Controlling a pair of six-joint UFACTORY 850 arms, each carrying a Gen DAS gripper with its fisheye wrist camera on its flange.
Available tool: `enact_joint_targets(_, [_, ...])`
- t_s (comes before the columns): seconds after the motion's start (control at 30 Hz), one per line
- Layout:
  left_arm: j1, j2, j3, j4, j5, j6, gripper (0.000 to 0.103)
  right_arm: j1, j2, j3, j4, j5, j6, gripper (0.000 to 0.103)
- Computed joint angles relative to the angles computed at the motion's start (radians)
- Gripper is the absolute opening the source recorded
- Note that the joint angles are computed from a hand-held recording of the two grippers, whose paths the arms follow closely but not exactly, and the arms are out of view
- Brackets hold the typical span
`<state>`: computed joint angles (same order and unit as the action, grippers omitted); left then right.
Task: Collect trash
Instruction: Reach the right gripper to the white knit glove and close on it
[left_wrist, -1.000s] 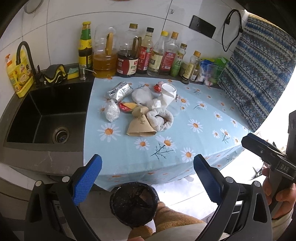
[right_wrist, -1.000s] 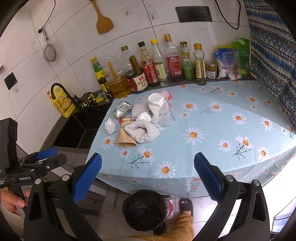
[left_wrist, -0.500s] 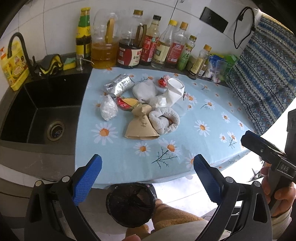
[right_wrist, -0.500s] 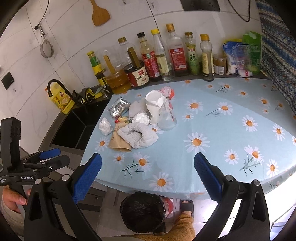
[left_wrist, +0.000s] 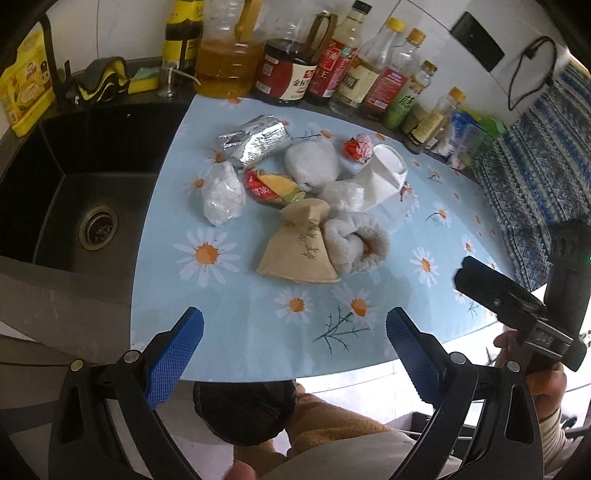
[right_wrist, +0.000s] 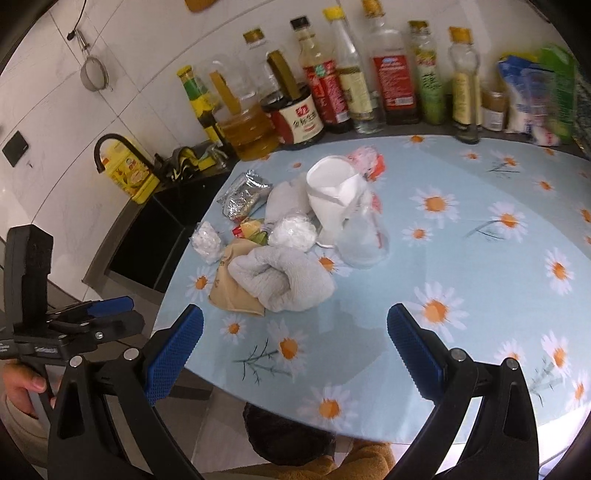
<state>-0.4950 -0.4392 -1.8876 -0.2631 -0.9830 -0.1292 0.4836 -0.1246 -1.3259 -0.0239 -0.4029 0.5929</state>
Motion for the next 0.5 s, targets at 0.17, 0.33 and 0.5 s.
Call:
enact_joint_targets(0.17, [0.008,-0.03,-0.034,0.014,-0.016,-0.027,0.096,-0.038,-0.089,-0.065,0.243,-0.007,-0.261,0.096])
enact_joint_targets(0.33, [0.013,-0.06,-0.07,0.021,-0.034,-0.032,0.095,-0.063,-0.171,-0.129,0.384,-0.051,-0.422,0.078])
enact_joint_targets(0.5, [0.012,-0.094,-0.111,0.031,-0.066,-0.032,0.095,-0.066,-0.223,-0.175,0.377,-0.079,-0.451,0.069])
